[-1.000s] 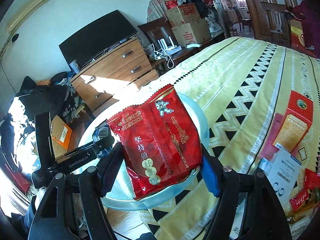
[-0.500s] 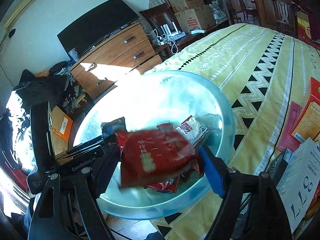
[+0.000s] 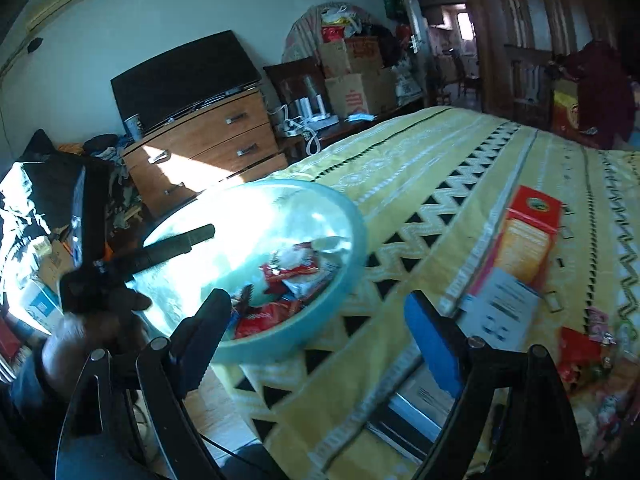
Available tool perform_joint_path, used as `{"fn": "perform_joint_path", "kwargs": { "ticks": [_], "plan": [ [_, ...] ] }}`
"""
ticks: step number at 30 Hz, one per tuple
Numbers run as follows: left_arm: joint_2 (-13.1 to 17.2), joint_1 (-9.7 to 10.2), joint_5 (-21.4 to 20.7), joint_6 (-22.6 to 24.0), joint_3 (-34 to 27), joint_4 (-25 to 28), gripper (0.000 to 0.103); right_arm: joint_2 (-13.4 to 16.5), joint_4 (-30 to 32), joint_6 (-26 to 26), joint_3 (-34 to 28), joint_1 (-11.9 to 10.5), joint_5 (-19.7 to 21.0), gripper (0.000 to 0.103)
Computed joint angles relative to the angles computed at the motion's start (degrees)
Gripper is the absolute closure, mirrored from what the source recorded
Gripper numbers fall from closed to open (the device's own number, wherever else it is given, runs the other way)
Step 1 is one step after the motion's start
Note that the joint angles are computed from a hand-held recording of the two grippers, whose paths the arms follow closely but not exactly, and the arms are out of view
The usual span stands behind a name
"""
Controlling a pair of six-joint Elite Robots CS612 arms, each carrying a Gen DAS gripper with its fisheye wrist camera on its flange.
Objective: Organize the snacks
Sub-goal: 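Open both tools to drop the packets into the glass bowl, then move both tools back to the snack pile on the bed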
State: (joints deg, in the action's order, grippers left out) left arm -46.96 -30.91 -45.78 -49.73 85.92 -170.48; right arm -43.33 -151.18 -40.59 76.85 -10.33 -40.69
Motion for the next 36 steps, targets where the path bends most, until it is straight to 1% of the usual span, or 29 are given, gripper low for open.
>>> {"fn": "perform_joint_path", "kwargs": {
  "ticks": [1, 2, 3, 4, 5, 6, 7, 8, 9, 10, 12, 13, 15, 18, 21, 22, 24, 27, 30, 34, 36],
  "plan": [
    [0.6, -0.97, 0.3, 4.2, -1.0, -3.2, 0.020, -0.2, -2.4, 1.6, 1.4, -1.5, -0.9, 0.009],
    [1.4, -2.05, -0.3, 9.7, -2.3, -7.3, 0.015, -0.4, -4.2, 3.2, 2.7, -2.9, -2.0, 0.009],
    [2.1, -2.92, -1.2, 14.0, -3.5, -10.3, 0.007, -0.4, -5.3, 4.4, 3.6, -4.0, -3.2, 0.008],
    [3.0, -3.88, -2.7, 18.5, -4.9, -13.2, 0.004, -0.4, -6.5, 5.8, 4.6, -5.3, -5.1, 0.008],
    [3.8, -4.68, -4.2, 22.0, -6.3, -15.0, 0.000, -0.4, -7.3, 6.7, 5.5, -6.5, -7.1, 0.008],
    [4.7, -5.47, -6.4, 25.6, -7.6, -16.5, 0.000, -0.2, -7.8, 7.4, 6.2, -7.6, -9.1, 0.008],
    [5.5, -6.08, -9.2, 28.4, -8.9, -17.2, 0.000, 0.0, -7.5, 8.4, 6.8, -8.6, -11.4, 0.008],
    [6.3, -6.60, -12.9, 30.9, -10.2, -16.8, 0.000, 0.3, -6.6, 9.3, 7.1, -9.6, -13.0, 0.008],
    [7.2, -7.03, -16.7, 32.8, -11.7, -15.0, 0.000, 0.5, -5.7, 10.5, 7.4, -10.6, -14.4, 0.008],
    [7.9, -7.33, -19.1, 34.2, -13.0, -13.1, 0.000, 0.6, -5.4, 11.8, 8.0, -11.6, -15.7, 0.008],
    [10.5, -7.58, -25.6, 38.0, -16.7, -8.0, 0.000, 0.6, -5.0, 13.2, 9.2, -13.1, -17.0, 0.008],
    [11.7, -7.59, -27.3, 39.0, -18.5, -5.3, 0.000, 0.7, -4.4, 13.8, 9.3, -13.8, -17.1, 0.008],
    [15.1, -7.27, -30.0, 39.6, -23.3, 1.9, 0.000, 0.8, -3.9, 14.9, 9.3, -14.6, -17.6, 0.008],
    [18.6, -7.26, -27.8, 39.7, -27.3, 6.9, 0.000, 1.1, -3.5, 16.0, 9.3, -15.8, -16.7, 0.008],
    [21.1, -7.16, -26.6, 40.0, -30.9, 10.3, 0.000, 1.9, -3.0, 16.8, 8.3, -16.4, -16.0, 0.008],
    [21.7, -7.11, -26.7, 40.3, -31.8, 10.8, 0.000, 2.2, -2.5, 17.0, 7.7, -16.5, -15.9, 0.008],
    [22.6, -7.20, -27.2, 41.4, -33.1, 10.0, 0.000, 2.9, -1.9, 17.3, 6.9, -16.7, -15.8, 0.008],
    [24.7, -7.31, -26.6, 43.0, -36.6, 11.6, 0.000, 3.6, -0.9, 17.7, 6.2, -17.0, -15.4, 0.008],
    [26.3, -7.23, -25.7, 43.0, -39.3, 14.4, 0.000, 4.1, -0.5, 18.1, 5.8, -17.1, -14.9, 0.008],
    [27.5, -7.27, -25.6, 43.3, -41.1, 14.7, 0.000, 4.7, -0.1, 18.4, 5.3, -17.3, -15.1, 0.008],
    [28.1, -7.30, -25.8, 43.4, -42.0, 15.7, 0.000, 4.9, 0.3, 18.8, 5.0, -17.4, -15.2, 0.008]
  ]
}}
